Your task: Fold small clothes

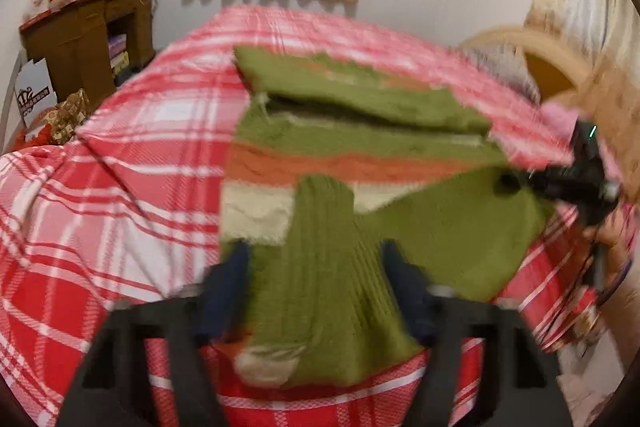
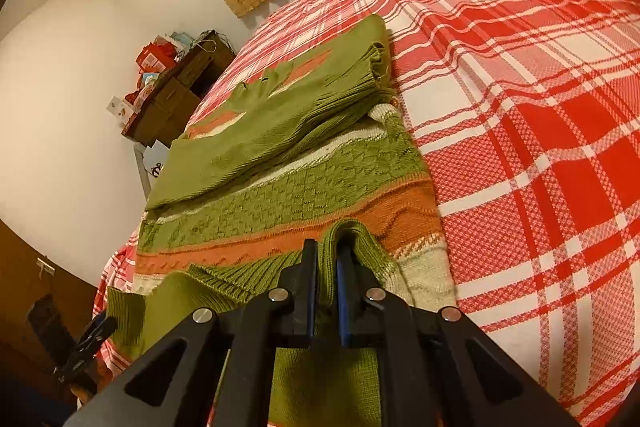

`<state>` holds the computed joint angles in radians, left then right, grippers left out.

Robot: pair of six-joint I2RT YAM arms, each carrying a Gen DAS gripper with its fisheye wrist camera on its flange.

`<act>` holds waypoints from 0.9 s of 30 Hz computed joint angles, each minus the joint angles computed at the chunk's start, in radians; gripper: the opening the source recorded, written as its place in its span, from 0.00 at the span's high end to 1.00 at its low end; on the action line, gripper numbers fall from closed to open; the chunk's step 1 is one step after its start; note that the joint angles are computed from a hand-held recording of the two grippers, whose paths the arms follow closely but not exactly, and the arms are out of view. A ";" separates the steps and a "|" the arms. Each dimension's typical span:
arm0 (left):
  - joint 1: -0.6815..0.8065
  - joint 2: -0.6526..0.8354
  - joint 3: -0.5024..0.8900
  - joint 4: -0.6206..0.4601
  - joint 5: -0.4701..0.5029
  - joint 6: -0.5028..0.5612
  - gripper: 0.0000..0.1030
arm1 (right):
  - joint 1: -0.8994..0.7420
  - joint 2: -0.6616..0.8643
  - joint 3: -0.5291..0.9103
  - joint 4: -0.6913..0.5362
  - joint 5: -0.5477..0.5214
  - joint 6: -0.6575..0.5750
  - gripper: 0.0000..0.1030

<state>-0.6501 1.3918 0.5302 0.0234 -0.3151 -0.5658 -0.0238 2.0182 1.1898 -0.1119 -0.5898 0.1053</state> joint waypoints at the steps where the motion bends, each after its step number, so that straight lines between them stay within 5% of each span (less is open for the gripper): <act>1: -0.011 0.038 0.027 -0.028 -0.013 -0.009 0.72 | -0.002 0.001 0.004 -0.006 -0.005 -0.004 0.92; 2: -0.013 0.057 0.041 -0.044 -0.015 -0.017 0.81 | -0.004 0.004 0.010 -0.015 -0.015 -0.005 0.91; 7: -0.009 0.022 0.010 -0.032 -0.012 -0.083 0.88 | -0.063 0.031 0.060 -0.075 -0.160 0.052 0.72; 9: -0.024 0.021 0.014 -0.049 -0.040 -0.097 0.89 | -0.107 0.011 0.048 -0.051 -0.244 0.089 0.42; 11: -0.035 0.033 0.029 -0.066 -0.064 -0.094 0.89 | -0.152 -0.028 0.006 0.028 -0.315 0.142 0.28; 14: -0.024 0.054 0.038 -0.055 -0.062 -0.090 0.89 | -0.217 -0.118 -0.092 0.198 -0.350 0.212 0.28; 20: -0.007 0.054 0.026 -0.021 -0.041 -0.074 0.86 | -0.073 -0.164 -0.034 -0.071 -0.097 -0.213 0.28; 27: 0.004 0.065 0.034 -0.001 -0.009 -0.068 0.58 | 0.139 -0.015 0.041 -0.070 0.257 -0.418 0.28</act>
<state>-0.6465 1.4570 0.5646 0.0221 -0.3238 -0.6335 0.1148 2.0030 1.2304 -0.1820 -0.3324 -0.3125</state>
